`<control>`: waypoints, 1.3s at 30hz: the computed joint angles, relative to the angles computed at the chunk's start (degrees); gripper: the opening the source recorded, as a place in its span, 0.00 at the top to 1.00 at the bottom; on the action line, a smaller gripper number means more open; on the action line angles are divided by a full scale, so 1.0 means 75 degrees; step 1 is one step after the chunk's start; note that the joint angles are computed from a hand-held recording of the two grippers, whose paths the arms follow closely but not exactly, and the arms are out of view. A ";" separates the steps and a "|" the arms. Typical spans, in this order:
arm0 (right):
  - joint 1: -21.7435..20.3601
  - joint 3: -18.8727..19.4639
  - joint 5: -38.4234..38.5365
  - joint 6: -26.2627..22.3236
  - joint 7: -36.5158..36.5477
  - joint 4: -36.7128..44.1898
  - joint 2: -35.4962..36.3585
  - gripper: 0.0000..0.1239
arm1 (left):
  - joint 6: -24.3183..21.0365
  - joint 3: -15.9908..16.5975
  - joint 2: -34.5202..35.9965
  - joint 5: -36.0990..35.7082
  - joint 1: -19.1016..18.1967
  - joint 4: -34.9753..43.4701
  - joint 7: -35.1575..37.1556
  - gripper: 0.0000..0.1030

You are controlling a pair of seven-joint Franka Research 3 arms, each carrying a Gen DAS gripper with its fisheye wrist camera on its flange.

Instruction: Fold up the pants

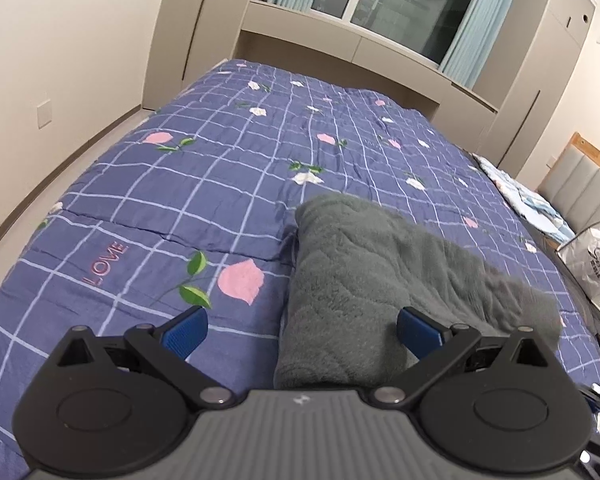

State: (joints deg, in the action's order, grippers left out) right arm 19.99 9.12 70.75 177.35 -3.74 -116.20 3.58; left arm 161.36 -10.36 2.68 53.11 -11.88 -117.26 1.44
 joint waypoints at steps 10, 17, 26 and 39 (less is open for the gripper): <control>0.0087 -0.0342 -0.1926 -0.1182 0.1833 -0.0542 -0.0379 0.85 | -0.0488 -0.0037 0.0401 -0.0838 -0.0112 0.0303 0.1062 0.01; -0.0090 -0.0361 0.1780 -0.0773 -0.0646 0.0539 -0.0027 0.33 | -0.0717 0.0045 0.0464 -0.0644 -0.0306 0.0413 0.0999 0.01; -0.0673 -0.0826 -0.0996 -0.1980 0.5698 0.2223 0.1661 0.48 | -0.0753 0.0045 0.0435 -0.0655 -0.0331 0.0398 0.1081 0.01; -0.1296 0.0258 -0.0873 -0.1113 0.4068 0.2968 0.1988 0.96 | -0.0729 0.0025 0.0522 -0.0764 -0.0377 0.0471 0.1271 0.01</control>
